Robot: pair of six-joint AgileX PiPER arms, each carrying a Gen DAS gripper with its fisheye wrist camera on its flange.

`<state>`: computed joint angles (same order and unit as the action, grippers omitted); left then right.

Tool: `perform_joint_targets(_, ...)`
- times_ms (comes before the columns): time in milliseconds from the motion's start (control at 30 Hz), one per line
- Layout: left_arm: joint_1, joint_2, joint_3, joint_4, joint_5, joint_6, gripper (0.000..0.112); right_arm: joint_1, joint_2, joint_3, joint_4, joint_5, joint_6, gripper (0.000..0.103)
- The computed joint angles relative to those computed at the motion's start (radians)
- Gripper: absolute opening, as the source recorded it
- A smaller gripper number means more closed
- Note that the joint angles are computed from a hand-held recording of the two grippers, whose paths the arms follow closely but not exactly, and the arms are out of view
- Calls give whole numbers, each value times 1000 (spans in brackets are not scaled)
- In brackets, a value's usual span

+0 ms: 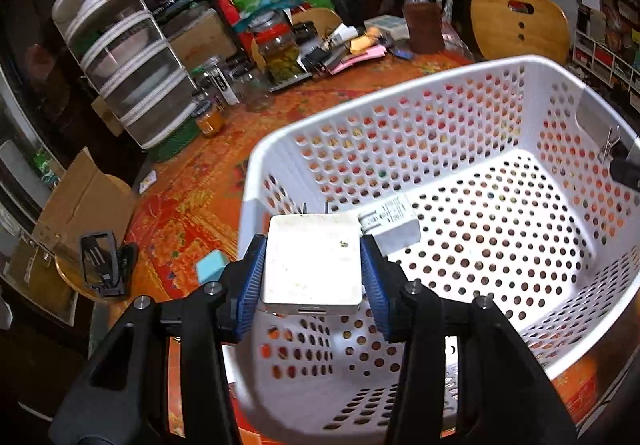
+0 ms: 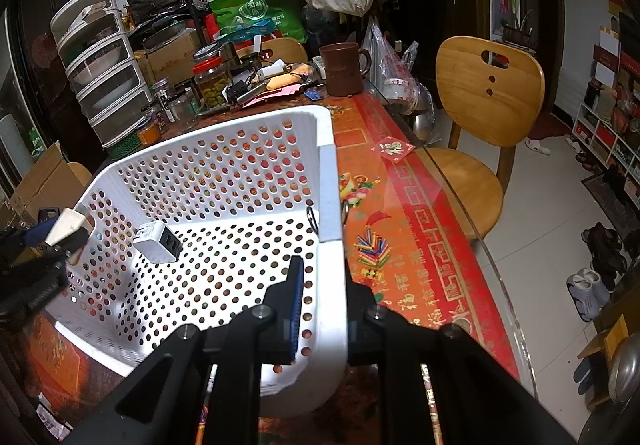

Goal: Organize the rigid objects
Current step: 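Lower the white router box into the basket and open the left gripper, then grasp the white plug charger with the left gripper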

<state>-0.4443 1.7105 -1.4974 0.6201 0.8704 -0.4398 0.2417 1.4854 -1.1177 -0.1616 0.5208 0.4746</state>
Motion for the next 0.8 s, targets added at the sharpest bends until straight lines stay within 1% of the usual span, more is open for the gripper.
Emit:
perform_joint_targets(67, 16, 12, 4, -20, -15, 11, 44, 1, -1, 0, -1, 1, 0, 13)
perform_joint_targets(100, 15, 5, 25, -3, -41, -3, 46, 1, 0, -1, -2, 2, 2, 13)
perform_joint_targets(133, 15, -1, 36, 7, -49, -14, 50, 1, 0, -1, -3, 2, 2, 13)
perform_joint_targets(200, 21, -38, 83, -5, -106, -10, 58, 1, 2, -3, 0, 4, 0, 13)
perform_joint_targets(233, 20, -59, 111, 19, -130, -33, 67, 1, 3, -4, -1, 4, 0, 13)
perform_joint_targets(267, 7, -76, 133, 83, -130, -93, 77, 2, 5, -5, -3, 5, 2, 13)
perform_joint_targets(300, -8, -96, 164, 171, -130, -172, 98, 3, 7, -8, -11, 9, 10, 13)
perform_joint_targets(333, -18, -127, 206, 248, -140, -241, 102, 1, 9, -8, -3, 8, 3, 13)
perform_joint_targets(367, -13, -175, 253, 285, -163, -284, 102, 0, 10, -7, 0, 7, 1, 13)
perform_joint_targets(400, 4, -213, 284, 282, -186, -298, 102, -1, 10, -8, 2, 7, -1, 13)
perform_joint_targets(500, 113, -326, 346, 160, -252, -227, 102, -2, 18, -17, 0, 14, -1, 13)
perform_joint_targets(567, 204, -371, 374, 87, -276, -170, 102, -3, 22, -20, 1, 14, -1, 13)
perform_joint_targets(600, 243, -380, 382, 54, -287, -136, 102, -2, 22, -20, -2, 14, 2, 13)
perform_joint_targets(667, 369, -374, 418, -40, -327, -34, 102, -2, 21, -21, -2, 15, 4, 13)
perform_joint_targets(733, 490, -336, 445, -148, -366, 82, 102, -2, 20, -19, -2, 13, 4, 13)
perform_joint_targets(800, 606, -290, 466, -297, -394, 234, 102, -1, 20, -18, -3, 12, 5, 13)
